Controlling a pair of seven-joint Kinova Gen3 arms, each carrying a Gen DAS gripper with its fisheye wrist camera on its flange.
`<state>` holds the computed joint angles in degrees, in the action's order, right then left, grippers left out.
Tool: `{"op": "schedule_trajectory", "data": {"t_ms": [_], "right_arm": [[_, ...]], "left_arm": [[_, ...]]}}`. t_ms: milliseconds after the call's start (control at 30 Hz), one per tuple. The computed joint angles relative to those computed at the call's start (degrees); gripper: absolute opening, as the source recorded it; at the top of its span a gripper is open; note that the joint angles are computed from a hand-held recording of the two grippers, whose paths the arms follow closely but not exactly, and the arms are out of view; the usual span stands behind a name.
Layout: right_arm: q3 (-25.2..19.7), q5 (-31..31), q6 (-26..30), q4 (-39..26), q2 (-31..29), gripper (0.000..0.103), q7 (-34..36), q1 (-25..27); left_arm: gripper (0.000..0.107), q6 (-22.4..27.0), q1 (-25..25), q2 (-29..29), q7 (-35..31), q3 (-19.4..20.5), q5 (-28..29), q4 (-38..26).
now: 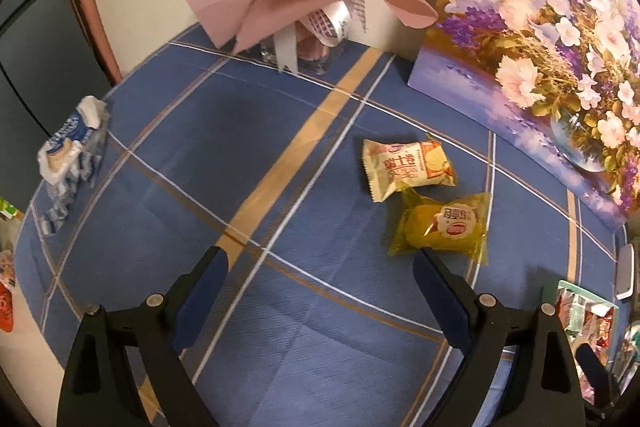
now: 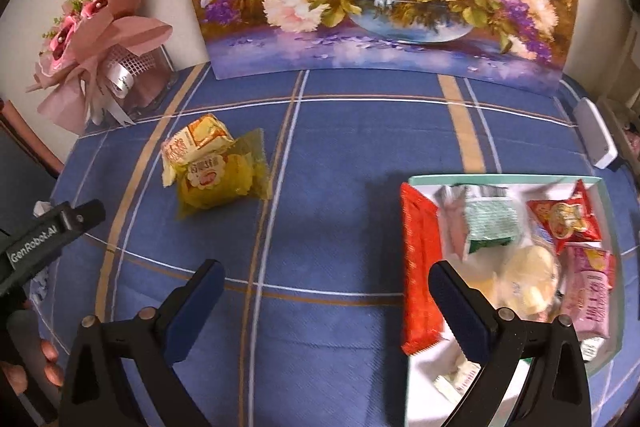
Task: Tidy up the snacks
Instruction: 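Withdraw both open tools from the tray toward the two yellow snacks, then grasp the yellow bread packet with the left tool while the right tool grasps the yellow cake packet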
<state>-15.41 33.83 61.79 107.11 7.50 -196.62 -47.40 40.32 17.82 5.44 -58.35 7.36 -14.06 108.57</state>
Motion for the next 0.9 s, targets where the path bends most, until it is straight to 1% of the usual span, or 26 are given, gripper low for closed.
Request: {"op": "schedule_trajectory", "data": {"t_ms": [233, 400, 500, 600, 733, 900], "right_arm": [[1.39, 1.06, -3.06, -0.52, 1.73, 0.103, 1.98, 1.05], [2.65, 1.88, -6.09, -1.17, 3.56, 0.103, 4.13, 1.80], [3.64, 2.30, -8.01, -1.71, 4.86, 0.103, 5.47, 2.02], [4.86, 2.81, -10.45, -2.31, 6.57, 0.103, 6.47, 2.20], [6.51, 2.89, -13.76, -3.76, 9.27, 0.103, 9.24, 2.56], [8.88, 2.37, -15.65, -6.43, 12.28, 0.103, 13.25, 2.48]], "left_arm": [[0.094, -0.51, -2.26, 3.17, -6.07, -0.48, 6.21, -2.07], [0.094, -0.54, -2.76, 5.87, -7.36, -1.58, 9.28, -3.71], [0.094, -1.74, -4.92, 7.69, -11.93, -0.50, 13.07, -4.62], [0.094, -1.40, -6.00, 10.12, -14.70, -0.66, 15.47, -6.23], [0.094, -1.36, -9.70, 12.69, -21.34, 0.57, 21.83, -7.98], [0.094, -0.50, -11.12, 14.95, -27.00, 0.93, 24.87, -10.73]]}}
